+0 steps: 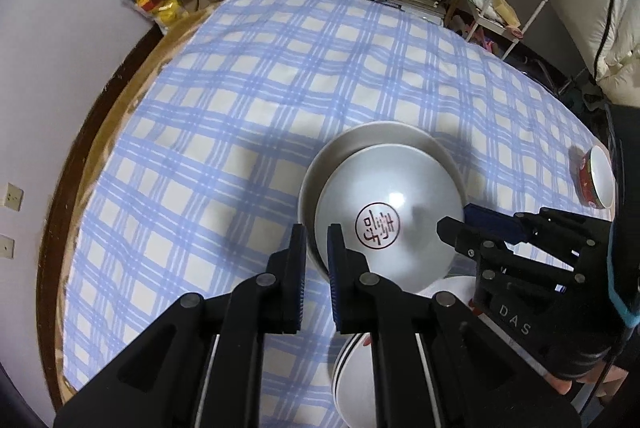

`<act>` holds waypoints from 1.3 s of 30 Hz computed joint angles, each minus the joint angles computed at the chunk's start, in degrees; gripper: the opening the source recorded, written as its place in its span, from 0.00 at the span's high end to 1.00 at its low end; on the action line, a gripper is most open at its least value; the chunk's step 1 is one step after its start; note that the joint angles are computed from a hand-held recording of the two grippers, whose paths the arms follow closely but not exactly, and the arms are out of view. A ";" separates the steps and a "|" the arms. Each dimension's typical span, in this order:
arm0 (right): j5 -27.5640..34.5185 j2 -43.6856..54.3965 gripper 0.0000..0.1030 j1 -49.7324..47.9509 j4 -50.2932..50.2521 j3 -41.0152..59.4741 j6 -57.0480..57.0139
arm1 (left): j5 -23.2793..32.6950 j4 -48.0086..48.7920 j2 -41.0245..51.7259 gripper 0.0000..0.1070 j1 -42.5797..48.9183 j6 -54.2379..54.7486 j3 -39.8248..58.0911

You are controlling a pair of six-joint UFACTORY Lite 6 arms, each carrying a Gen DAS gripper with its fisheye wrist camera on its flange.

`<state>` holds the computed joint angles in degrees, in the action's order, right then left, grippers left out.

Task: Organize plates and bowls
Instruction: 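Lower the red-logo bowl into the white bowl and open both grippers, then move both grippers away from the stack to another white bowl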

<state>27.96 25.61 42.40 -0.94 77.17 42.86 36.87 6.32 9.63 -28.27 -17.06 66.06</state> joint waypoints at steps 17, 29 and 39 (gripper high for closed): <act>1.35 -28.05 0.33 -4.91 -13.43 -24.16 17.22 | 5.89 11.08 1.78 0.68 -14.75 -16.74 7.91; 11.96 -52.84 0.06 -19.09 -16.25 -37.07 9.17 | 11.54 14.55 18.43 0.27 -27.42 -21.96 31.02; 13.37 -61.44 0.04 -47.74 -0.88 -43.18 -23.63 | 15.02 11.60 37.54 0.24 -32.33 -18.87 58.71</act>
